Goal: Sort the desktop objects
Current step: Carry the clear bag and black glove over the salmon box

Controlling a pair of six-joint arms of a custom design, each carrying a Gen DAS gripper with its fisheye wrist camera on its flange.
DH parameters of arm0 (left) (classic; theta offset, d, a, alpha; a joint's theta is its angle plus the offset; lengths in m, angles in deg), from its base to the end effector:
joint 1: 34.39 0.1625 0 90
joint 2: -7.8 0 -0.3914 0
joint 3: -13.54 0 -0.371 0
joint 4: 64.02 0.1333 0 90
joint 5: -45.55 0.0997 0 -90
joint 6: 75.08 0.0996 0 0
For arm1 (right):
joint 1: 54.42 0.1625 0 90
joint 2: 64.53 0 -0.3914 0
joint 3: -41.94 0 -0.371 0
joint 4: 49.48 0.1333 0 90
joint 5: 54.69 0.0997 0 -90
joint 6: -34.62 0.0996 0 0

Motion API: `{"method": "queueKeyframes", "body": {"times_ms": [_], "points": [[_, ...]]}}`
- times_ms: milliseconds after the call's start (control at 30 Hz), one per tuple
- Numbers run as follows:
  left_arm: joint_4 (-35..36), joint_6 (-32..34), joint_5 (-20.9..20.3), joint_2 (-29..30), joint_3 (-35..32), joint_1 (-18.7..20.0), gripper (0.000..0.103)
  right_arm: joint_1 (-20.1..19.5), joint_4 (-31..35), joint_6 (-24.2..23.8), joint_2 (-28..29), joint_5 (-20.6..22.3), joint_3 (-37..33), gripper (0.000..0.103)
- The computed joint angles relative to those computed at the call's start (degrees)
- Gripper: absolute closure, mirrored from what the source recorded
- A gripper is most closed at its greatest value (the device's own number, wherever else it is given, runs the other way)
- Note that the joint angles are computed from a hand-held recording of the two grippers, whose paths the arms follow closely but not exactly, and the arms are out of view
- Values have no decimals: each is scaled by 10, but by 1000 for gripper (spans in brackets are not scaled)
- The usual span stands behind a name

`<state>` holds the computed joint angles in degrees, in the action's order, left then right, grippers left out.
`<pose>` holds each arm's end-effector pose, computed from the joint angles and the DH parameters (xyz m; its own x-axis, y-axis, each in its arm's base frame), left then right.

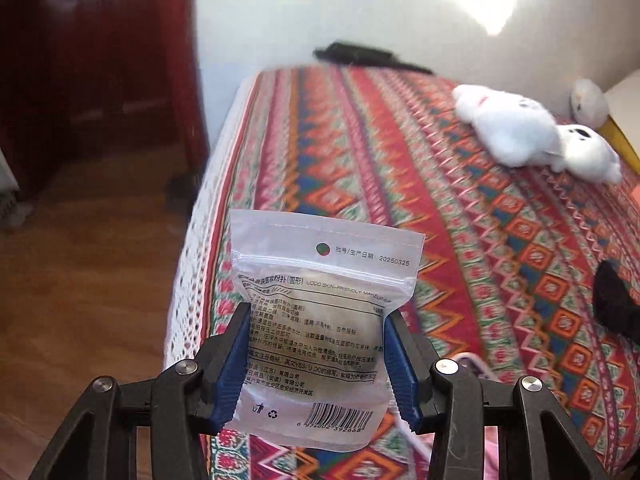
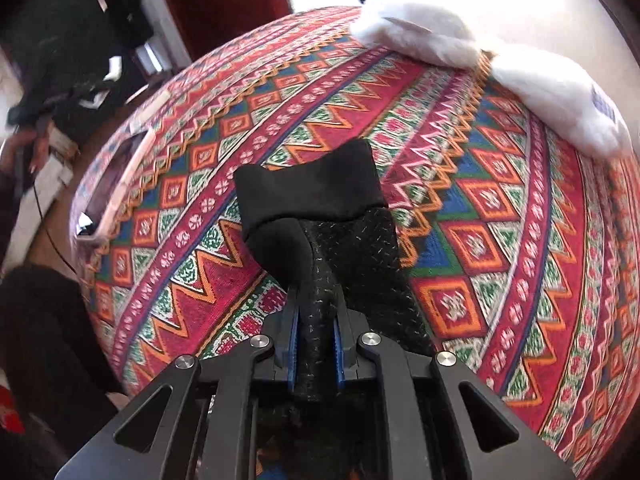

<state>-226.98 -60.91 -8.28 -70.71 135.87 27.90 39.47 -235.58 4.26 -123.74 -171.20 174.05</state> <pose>-0.0494 -0.5071 0.2675 -0.7231 0.3066 -0.6190 0.6015 0.7201 -0.3459 0.1182 -0.4292 0.1015 -0.7491 -0.3645 0.5531 -0.5111 0.8492 -0.1326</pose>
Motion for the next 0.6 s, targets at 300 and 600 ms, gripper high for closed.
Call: {"method": "queueKeyframes", "body": {"times_ms": [300, 600], "points": [[40, -33, 23, -58, 56, -122, 50, 13, -26, 3, -108, 30, 78, 90], [113, -98, 19, -98, 95, -251, 50, 36, 24, 29, -344, 46, 188, 90]]}}
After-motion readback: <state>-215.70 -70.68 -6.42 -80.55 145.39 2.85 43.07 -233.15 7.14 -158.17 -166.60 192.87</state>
